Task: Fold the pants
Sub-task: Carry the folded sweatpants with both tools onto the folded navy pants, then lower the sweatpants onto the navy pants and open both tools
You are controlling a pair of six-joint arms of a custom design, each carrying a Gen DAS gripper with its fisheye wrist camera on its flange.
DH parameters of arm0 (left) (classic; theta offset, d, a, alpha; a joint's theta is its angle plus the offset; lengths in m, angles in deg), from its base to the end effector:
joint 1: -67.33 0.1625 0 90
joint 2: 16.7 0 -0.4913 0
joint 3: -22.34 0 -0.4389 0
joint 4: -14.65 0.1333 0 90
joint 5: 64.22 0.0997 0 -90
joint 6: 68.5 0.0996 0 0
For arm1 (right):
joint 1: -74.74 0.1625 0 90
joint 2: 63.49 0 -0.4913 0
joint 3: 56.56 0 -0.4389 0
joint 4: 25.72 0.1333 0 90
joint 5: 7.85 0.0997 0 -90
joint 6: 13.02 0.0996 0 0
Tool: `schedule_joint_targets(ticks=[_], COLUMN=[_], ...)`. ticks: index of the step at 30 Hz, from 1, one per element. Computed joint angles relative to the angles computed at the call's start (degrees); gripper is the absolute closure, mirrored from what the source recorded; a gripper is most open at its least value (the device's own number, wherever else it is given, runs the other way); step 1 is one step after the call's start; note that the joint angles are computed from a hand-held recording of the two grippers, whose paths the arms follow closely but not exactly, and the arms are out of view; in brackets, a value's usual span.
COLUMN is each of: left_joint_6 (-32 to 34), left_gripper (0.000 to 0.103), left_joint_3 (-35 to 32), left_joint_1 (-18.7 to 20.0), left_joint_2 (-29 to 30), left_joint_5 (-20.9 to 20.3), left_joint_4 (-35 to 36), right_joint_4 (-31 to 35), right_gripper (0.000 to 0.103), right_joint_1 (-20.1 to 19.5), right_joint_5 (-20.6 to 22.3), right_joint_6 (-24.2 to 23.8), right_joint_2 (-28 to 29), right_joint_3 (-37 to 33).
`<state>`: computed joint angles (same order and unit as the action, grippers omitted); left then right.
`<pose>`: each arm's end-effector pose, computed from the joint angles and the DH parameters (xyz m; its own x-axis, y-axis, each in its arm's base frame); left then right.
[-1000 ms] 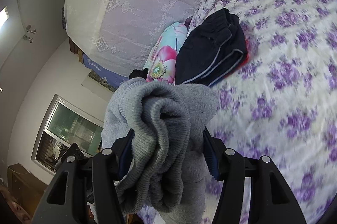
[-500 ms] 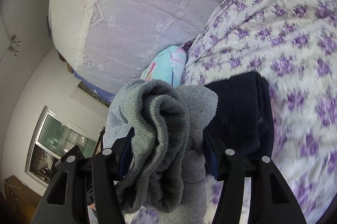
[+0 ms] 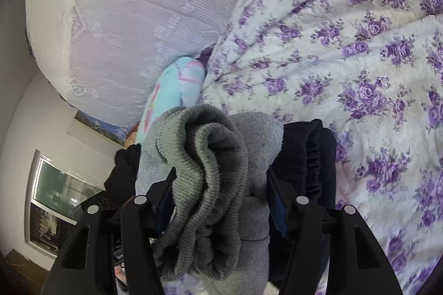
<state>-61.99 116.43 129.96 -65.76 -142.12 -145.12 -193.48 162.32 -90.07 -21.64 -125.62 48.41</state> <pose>-0.2141 -0.7488 0.1764 -0.8555 0.4607 -0.2366 0.5179 0.7592 -0.3942 0.1175 -0.6953 0.2745 -0.9872 -0.1580 -0.0239 -0.1146 0.8046 -0.5826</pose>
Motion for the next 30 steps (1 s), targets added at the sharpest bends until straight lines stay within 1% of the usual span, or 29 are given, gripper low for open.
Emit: schedule_joint_targets(ticks=[2, 5, 6, 9, 11, 12, 14, 16, 17, 18, 20, 22, 24, 25, 27, 29, 30], left_joint_6=[-1.10, -1.62, -0.63, 1.91, 2.26, 1.62, 0.25, -2.59, -3.69, -3.77, -2.30, -0.23, 3.41, 5.64, 10.72, 17.20, 21.74], left_gripper=[0.059, 0.057, 0.055, 0.052, 0.047, 0.043, 0.042, 0.037, 0.037, 0.036, 0.036, 0.036, 0.035, 0.034, 0.034, 0.033, 0.033], left_joint_3=[-1.14, -2.35, -2.54, -2.99, -3.68, -3.92, -4.18, -3.45, -2.77, -1.27, 1.78, 3.67, 5.16, 5.57, 6.51, 7.41, 8.22], left_joint_1=[1.24, 2.18, 2.26, 1.92, 2.18, 2.62, 3.12, 3.16, 3.01, 2.60, 1.13, -0.23, -2.66, -4.05, -6.81, -8.81, -10.08], left_joint_2=[0.83, 1.96, 2.43, 3.81, 4.61, 4.75, 4.54, 3.10, 2.12, 0.73, -2.04, -3.82, -4.63, -4.43, -3.01, -1.04, 0.73], left_joint_5=[-3.03, -5.28, -5.44, -3.71, -3.30, -3.90, -5.33, -5.83, -5.92, -5.58, -2.97, -1.57, 1.52, 3.04, 5.04, 4.43, 5.16], left_joint_4=[0.81, 1.85, 1.36, -0.66, -1.41, -1.32, -0.65, 0.42, 0.59, -1.15, -5.43, -8.15, -10.34, -10.84, -12.89, -15.51, -18.26], right_joint_4=[-0.71, -0.50, -0.54, -1.24, -1.90, -1.92, -1.18, 0.37, 1.16, 1.63, 1.01, 0.29, -4.03, -4.22, -2.77, 2.47, 5.54], right_gripper=[0.043, 0.040, 0.039, 0.037, 0.036, 0.036, 0.034, 0.029, 0.028, 0.028, 0.028, 0.028, 0.028, 0.029, 0.030, 0.032, 0.040], right_joint_1=[-0.93, -2.05, -2.51, -3.64, -3.89, -3.92, -3.59, -3.03, -2.58, -1.93, -1.01, -0.61, 0.77, 1.65, 3.60, 6.37, 7.69], right_joint_5=[0.91, 1.30, 1.66, 2.88, 3.19, 3.27, 3.09, 3.25, 2.88, 1.71, 0.86, 2.03, 0.83, 0.74, 0.26, -1.58, -3.45], right_joint_6=[0.05, -0.75, -0.57, 0.30, 0.85, 1.33, 1.55, 0.21, -0.51, -0.94, -1.70, -1.27, -0.73, -1.69, -3.42, -7.39, -9.31], right_joint_2=[0.75, 1.60, 1.93, 3.20, 3.85, 4.03, 3.82, 2.87, 2.06, 1.10, -0.78, -2.67, -4.05, -4.40, -4.30, -2.87, -1.59], right_joint_3=[-0.34, -1.08, -1.35, -2.27, -2.81, -3.03, -3.24, -3.06, -2.70, -2.26, -1.27, -0.46, 0.76, 0.86, 0.51, -1.52, -3.20])
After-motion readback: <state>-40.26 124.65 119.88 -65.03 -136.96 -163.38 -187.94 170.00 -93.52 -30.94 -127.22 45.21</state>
